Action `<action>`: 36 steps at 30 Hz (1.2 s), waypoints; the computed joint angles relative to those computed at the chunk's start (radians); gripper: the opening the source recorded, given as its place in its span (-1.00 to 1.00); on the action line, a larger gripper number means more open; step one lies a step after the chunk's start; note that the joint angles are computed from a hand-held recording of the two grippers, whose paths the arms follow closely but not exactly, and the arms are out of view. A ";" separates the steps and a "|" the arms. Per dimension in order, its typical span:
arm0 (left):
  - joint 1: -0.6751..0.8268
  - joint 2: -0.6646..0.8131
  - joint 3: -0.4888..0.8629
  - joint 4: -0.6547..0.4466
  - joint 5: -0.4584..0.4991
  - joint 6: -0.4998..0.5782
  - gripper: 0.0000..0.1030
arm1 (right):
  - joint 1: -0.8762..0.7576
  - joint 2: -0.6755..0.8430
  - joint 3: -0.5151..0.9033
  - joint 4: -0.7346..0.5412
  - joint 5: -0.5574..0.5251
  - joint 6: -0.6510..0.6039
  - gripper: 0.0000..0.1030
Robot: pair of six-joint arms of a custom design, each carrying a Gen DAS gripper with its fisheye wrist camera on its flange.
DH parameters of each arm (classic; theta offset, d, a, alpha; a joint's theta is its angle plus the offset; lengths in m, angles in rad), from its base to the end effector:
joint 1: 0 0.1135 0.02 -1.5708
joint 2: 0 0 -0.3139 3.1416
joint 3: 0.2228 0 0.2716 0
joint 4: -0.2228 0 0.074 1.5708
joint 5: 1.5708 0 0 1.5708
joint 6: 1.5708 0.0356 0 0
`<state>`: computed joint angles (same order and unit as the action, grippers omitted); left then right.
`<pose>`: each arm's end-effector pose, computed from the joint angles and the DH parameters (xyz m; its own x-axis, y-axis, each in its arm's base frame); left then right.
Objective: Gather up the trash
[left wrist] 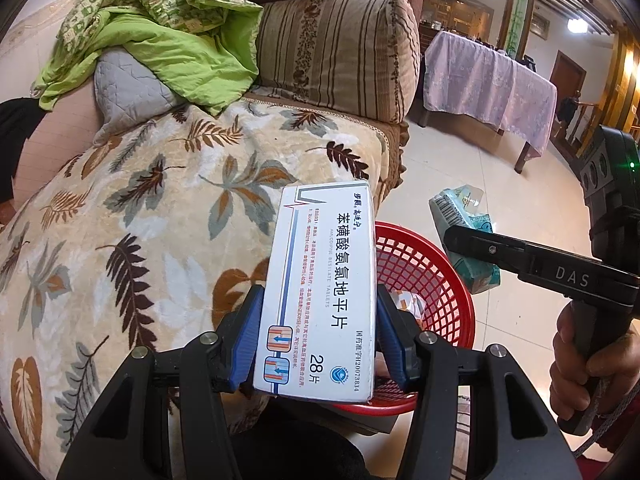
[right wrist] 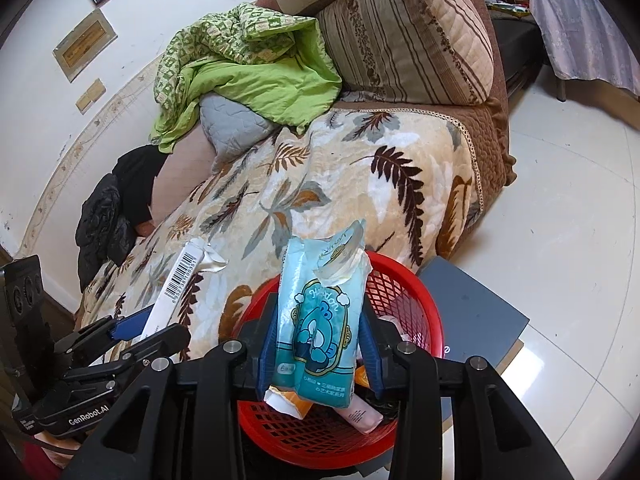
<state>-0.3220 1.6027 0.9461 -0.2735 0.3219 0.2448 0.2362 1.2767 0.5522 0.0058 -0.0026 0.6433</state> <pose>0.3198 -0.1186 0.2267 -0.6216 0.4497 -0.6414 0.6496 0.7535 -0.1012 0.2427 0.0585 0.2111 -0.6537 0.4596 -0.6012 0.1952 0.8700 0.4528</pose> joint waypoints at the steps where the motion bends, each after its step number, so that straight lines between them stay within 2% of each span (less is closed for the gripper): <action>1: -0.004 0.005 0.001 0.001 -0.003 0.000 0.02 | -0.002 0.004 -0.001 0.003 -0.002 -0.001 -0.20; 5: -0.018 0.020 0.005 0.006 -0.014 0.000 0.02 | -0.008 0.023 0.001 0.015 -0.007 -0.001 -0.17; 9: -0.023 0.022 0.002 0.015 -0.018 -0.001 0.02 | -0.012 0.039 0.009 0.016 -0.010 -0.004 0.04; 15: -0.025 0.024 0.005 0.009 -0.017 -0.010 0.03 | -0.012 0.037 0.016 0.004 -0.001 -0.005 0.06; 19: -0.016 0.017 0.005 0.019 -0.024 -0.025 0.33 | 0.008 0.011 0.031 -0.049 0.052 0.002 0.17; 21: 0.004 -0.008 -0.010 0.034 -0.020 -0.035 0.39 | 0.039 -0.018 0.047 -0.100 0.129 0.013 0.27; 25: 0.075 -0.088 -0.060 0.076 -0.014 -0.046 0.64 | 0.150 -0.052 0.109 -0.235 0.358 0.057 0.71; 27: 0.109 -0.138 -0.095 0.101 -0.028 -0.040 0.74 | 0.243 -0.048 0.156 -0.333 0.524 0.123 0.82; 29: 0.150 -0.194 -0.135 0.124 -0.059 -0.019 0.82 | 0.304 -0.030 0.190 -0.404 0.621 0.194 0.91; 30: 0.168 -0.222 -0.156 0.138 -0.077 -0.005 0.84 | 0.350 -0.016 0.208 -0.457 0.683 0.265 1.00; 31: 0.189 -0.258 -0.181 0.150 -0.101 0.013 0.89 | 0.400 -0.006 0.216 -0.499 0.748 0.354 1.00; 33: 0.224 -0.311 -0.217 0.158 -0.127 0.035 0.92 | 0.466 0.000 0.214 -0.541 0.816 0.476 1.00; 36: 0.264 -0.366 -0.256 0.161 -0.158 0.049 0.95 | 0.521 0.002 0.209 -0.563 0.791 0.566 1.00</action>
<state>-0.0578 1.2371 0.6903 -0.1125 0.1639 0.2934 0.7575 1.2791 0.7615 -0.5572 0.7879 1.2093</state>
